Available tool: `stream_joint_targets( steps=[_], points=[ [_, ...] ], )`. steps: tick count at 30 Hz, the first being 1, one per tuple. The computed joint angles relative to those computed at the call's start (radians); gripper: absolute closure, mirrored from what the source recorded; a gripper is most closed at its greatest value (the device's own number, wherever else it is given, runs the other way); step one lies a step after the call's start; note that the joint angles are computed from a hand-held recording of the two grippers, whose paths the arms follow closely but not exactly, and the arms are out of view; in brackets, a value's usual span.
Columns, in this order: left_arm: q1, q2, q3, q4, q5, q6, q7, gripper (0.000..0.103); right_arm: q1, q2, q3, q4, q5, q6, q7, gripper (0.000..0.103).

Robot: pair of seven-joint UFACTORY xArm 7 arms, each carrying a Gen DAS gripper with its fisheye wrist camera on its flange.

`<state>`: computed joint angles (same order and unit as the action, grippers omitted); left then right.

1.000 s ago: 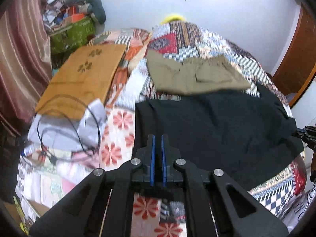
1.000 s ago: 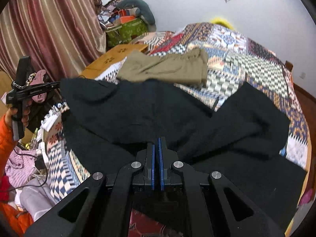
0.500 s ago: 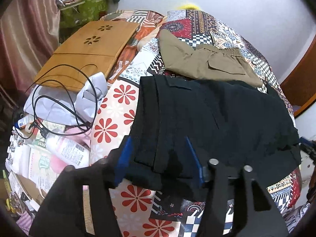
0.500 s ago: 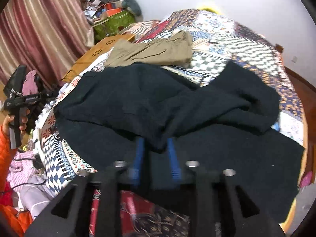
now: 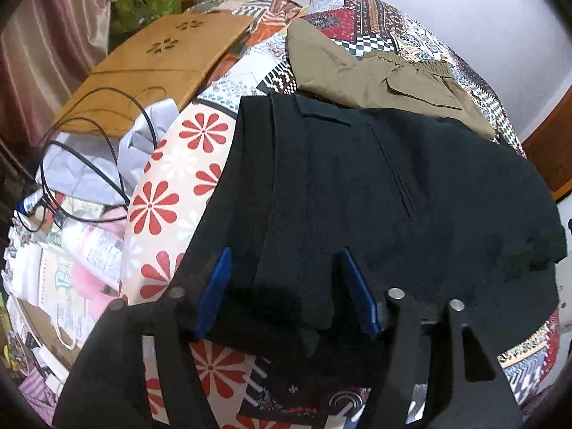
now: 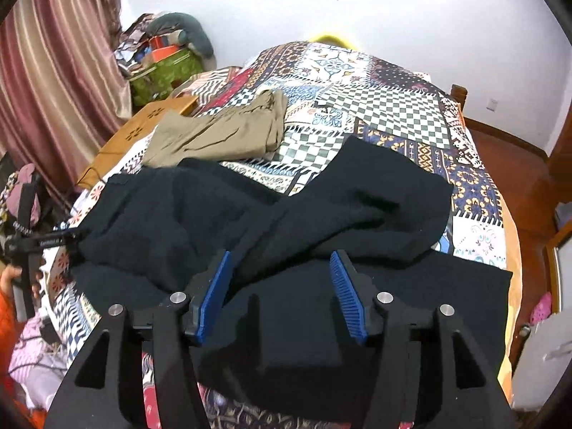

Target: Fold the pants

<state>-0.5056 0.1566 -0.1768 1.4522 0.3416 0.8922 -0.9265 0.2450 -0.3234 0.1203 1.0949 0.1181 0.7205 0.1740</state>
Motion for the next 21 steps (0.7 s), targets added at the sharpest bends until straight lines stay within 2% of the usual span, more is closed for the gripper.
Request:
stream_joint_targets(
  steps=[1, 2, 4, 8, 11, 15, 17, 18, 19, 21],
  points=[
    [-0.005, 0.008, 0.000, 0.011, 0.019, 0.012, 0.000, 0.056, 0.000, 0.003, -0.002, 0.000, 0.004, -0.003, 0.001, 0.049],
    [-0.009, 0.017, 0.000, 0.026, 0.029, 0.026, 0.007, 0.069, 0.000, 0.016, -0.003, 0.005, 0.012, -0.013, 0.008, 0.049],
    [-0.023, 0.030, 0.003, 0.048, 0.061, 0.055, 0.004, 0.074, 0.003, 0.039, -0.007, 0.016, 0.028, -0.020, 0.009, 0.047],
    [-0.029, 0.017, 0.009, 0.038, 0.088, 0.057, -0.002, 0.090, 0.000, 0.091, 0.004, 0.049, 0.013, -0.020, 0.027, 0.047],
    [-0.016, -0.008, 0.009, 0.009, 0.075, 0.039, -0.009, 0.095, -0.001, 0.135, 0.011, 0.077, -0.014, -0.014, 0.039, 0.047],
    [-0.012, -0.021, 0.002, 0.002, 0.097, 0.044, -0.014, 0.096, 0.001, 0.168, 0.014, 0.084, -0.046, -0.021, 0.033, 0.047],
    [-0.015, -0.024, -0.002, 0.008, 0.119, 0.055, -0.013, 0.096, 0.003, 0.165, 0.006, 0.077, -0.034, -0.025, 0.014, 0.062],
    [-0.017, -0.023, -0.003, 0.014, 0.129, 0.062, -0.013, 0.096, 0.003, 0.163, 0.004, 0.076, -0.030, -0.025, 0.006, 0.082],
    [-0.018, -0.026, -0.004, 0.015, 0.138, 0.065, -0.011, 0.096, 0.003, 0.156, 0.000, 0.071, -0.023, -0.025, -0.005, 0.092],
    [-0.020, -0.027, -0.005, 0.024, 0.158, 0.076, -0.013, 0.096, -0.006, 0.125, 0.003, 0.040, -0.042, -0.048, 0.009, 0.093]
  ],
)
